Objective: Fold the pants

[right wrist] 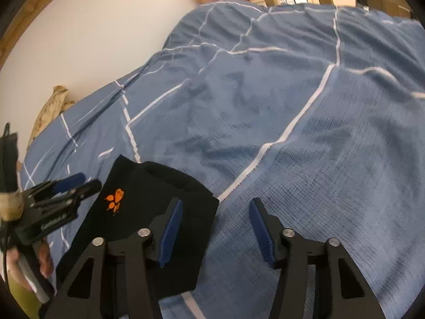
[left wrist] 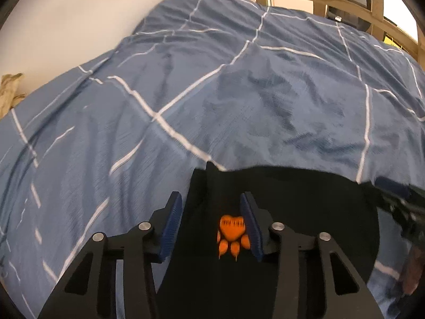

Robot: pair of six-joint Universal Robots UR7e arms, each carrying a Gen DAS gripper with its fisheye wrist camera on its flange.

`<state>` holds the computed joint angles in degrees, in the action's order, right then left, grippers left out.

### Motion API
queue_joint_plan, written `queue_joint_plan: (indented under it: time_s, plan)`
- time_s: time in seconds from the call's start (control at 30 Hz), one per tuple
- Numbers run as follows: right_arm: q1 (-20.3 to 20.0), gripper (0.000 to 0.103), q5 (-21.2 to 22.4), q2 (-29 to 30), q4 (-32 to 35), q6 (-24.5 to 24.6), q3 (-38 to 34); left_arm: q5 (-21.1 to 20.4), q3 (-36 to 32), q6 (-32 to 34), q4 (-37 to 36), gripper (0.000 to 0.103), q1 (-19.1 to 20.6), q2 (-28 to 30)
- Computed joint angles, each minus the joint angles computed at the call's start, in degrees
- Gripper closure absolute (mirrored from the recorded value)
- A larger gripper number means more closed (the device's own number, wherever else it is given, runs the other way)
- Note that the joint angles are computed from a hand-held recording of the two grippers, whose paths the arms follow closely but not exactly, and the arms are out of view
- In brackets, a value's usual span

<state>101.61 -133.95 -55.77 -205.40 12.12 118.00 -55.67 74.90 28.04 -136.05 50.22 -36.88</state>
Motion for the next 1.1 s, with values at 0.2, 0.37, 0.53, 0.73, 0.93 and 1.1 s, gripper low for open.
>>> queue_joint_plan:
  time_s: [0.2, 0.37, 0.53, 0.73, 0.93, 1.1]
  plan:
    - [-0.78, 0.058, 1.28, 1.4, -4.41, -2.97, 0.4, 0.94, -4.19, -1.34, 2.84, 0.072, 0.65, 3.29]
    - [-0.96, 0.063, 2.03, 1.32, -3.99, -3.47, 0.42, 2.82, -2.87, 0.16, 1.5, 0.077, 0.51, 3.43]
    - [-0.69, 0.079, 1.39, 1.34, -1.25, -3.28, -0.35, 2.64, -4.77, -3.02, 4.08, 0.095, 1.31, 4.12]
    - [0.75, 0.094, -1.33, 1.15, -1.77, -4.46, -0.82, 3.59, -2.87, -1.79, -1.98, 0.097, 0.45, 3.3]
    - [0.83, 0.098, -3.36, 1.27, -0.98, -7.85, -4.52, 6.61, -8.72, -2.72, 0.15, 0.097, 0.98, 6.9]
    - [-1.08, 0.098, -2.57, 1.2, 1.94, -7.25, -5.97, 7.98, -10.73, -2.32, 1.52, 0.097, 1.45, 8.99]
